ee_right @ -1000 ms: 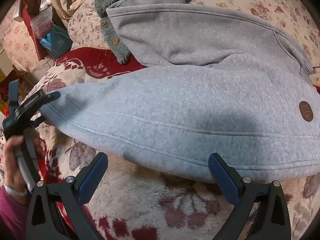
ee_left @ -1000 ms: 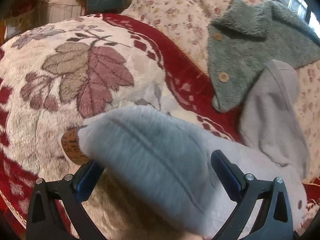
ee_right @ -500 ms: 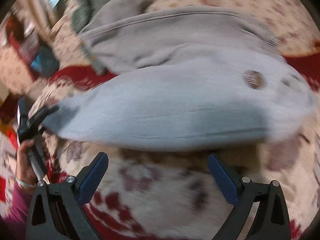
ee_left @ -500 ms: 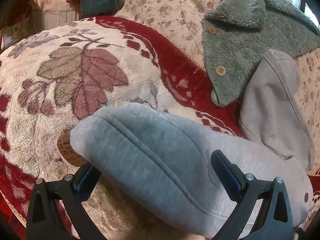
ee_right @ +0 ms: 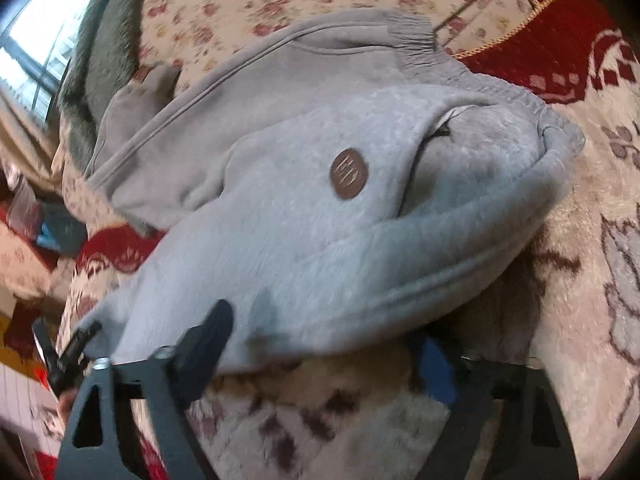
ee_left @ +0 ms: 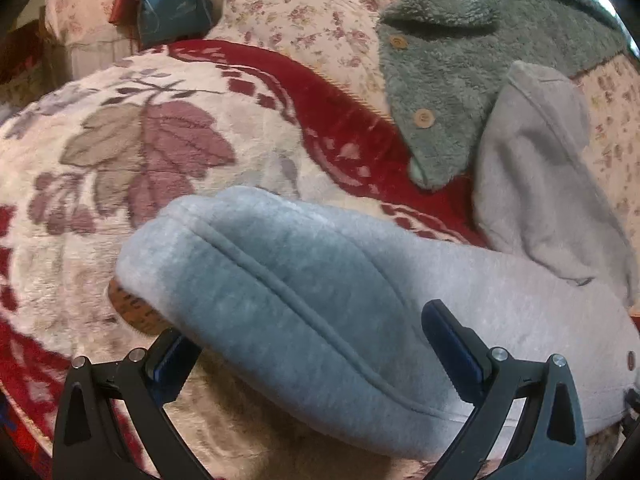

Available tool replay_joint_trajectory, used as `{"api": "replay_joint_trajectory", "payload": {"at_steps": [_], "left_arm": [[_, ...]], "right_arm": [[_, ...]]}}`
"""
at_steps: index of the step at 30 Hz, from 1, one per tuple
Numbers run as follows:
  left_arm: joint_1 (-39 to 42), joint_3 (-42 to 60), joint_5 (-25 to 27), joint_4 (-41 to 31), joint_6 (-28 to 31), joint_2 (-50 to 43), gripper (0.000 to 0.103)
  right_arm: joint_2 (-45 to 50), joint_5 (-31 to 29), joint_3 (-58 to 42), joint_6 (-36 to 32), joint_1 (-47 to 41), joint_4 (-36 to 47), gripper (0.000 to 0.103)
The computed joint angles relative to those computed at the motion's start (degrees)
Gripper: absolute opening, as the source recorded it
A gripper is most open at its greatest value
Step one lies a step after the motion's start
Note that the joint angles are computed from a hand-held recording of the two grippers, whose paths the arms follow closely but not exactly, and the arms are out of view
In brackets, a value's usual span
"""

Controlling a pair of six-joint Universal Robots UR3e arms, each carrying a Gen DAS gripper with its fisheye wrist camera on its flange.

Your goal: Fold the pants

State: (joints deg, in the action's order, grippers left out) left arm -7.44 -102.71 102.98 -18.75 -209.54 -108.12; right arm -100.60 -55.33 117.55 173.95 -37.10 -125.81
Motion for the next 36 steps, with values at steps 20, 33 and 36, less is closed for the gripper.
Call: {"api": "replay_joint_trajectory", "payload": {"at_steps": [20,33,36], "left_arm": [[-0.17,2.93,-13.34,-3.25,9.77,7.80,0.010],[-0.90,-21.75,-17.37,2.73,15.26,22.43,0.012],[-1.09,-27.19,-15.82,6.76,12.12,22.92,0.042]], "right_arm": [[-13.23,20.02,-1.38,-16.90,-18.29,26.46,0.016],[-24.97,7.17,-15.62,-62.72,-45.92,88.36,0.022],[-24.72,1.38,-11.81,-53.15,-41.61,79.25,0.027]]}}
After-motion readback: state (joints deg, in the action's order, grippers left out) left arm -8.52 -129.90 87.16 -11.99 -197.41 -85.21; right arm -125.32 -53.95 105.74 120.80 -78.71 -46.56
